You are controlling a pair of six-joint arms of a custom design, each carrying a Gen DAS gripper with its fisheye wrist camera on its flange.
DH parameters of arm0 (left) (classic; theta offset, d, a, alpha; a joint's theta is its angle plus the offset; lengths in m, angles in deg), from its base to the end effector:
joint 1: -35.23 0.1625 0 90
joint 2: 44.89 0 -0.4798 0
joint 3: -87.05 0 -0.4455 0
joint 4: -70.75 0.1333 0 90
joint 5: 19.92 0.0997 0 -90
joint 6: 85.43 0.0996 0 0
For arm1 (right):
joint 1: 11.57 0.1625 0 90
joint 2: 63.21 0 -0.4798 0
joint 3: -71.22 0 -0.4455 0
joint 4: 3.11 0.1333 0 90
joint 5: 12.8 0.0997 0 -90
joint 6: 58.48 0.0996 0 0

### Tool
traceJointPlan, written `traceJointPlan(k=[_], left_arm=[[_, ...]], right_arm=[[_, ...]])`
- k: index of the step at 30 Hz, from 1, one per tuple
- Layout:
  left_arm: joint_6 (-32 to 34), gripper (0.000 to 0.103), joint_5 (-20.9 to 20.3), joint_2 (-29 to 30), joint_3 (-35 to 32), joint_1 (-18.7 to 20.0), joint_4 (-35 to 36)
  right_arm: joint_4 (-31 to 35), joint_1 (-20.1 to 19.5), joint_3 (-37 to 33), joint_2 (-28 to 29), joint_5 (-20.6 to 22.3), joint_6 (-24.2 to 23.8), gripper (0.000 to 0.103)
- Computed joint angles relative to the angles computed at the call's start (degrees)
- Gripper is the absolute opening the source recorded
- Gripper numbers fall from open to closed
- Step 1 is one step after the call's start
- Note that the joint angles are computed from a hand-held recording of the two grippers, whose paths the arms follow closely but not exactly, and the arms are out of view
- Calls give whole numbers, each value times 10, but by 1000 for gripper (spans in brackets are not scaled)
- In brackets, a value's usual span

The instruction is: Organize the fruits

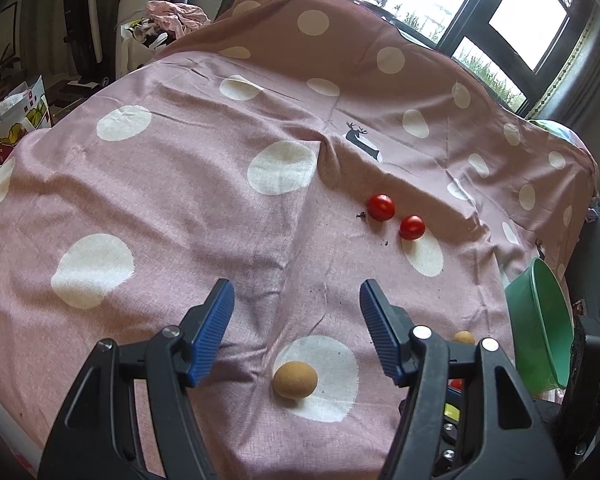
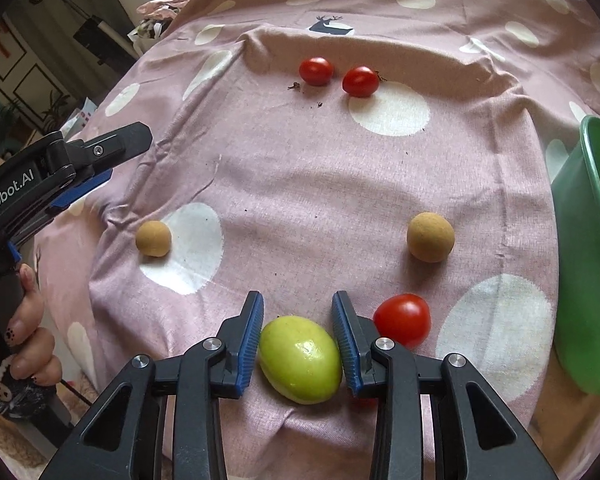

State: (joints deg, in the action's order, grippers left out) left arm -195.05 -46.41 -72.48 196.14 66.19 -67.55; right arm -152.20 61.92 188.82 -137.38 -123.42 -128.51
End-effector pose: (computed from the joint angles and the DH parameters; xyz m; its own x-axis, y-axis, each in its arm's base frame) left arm -0.3574 -0.4738 -0.1477 -0.7400 -0.6186 -0.2643 -0.0612 0.4532 -0.8893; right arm -0.0694 -0.5798 0.2550 -0.5544 -0.7457 0.3695 -0.7245 0.6509 0.2265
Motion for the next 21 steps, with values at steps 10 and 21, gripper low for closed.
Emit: traceJointPlan(k=[10, 21], left_arm=[[-1, 64, -3, 0, 0, 1, -3], [4, 64, -9, -1, 2, 2, -7]], right_arm=[[75, 2, -41, 22, 32, 82, 8], [108, -5, -43, -11, 31, 82, 10]])
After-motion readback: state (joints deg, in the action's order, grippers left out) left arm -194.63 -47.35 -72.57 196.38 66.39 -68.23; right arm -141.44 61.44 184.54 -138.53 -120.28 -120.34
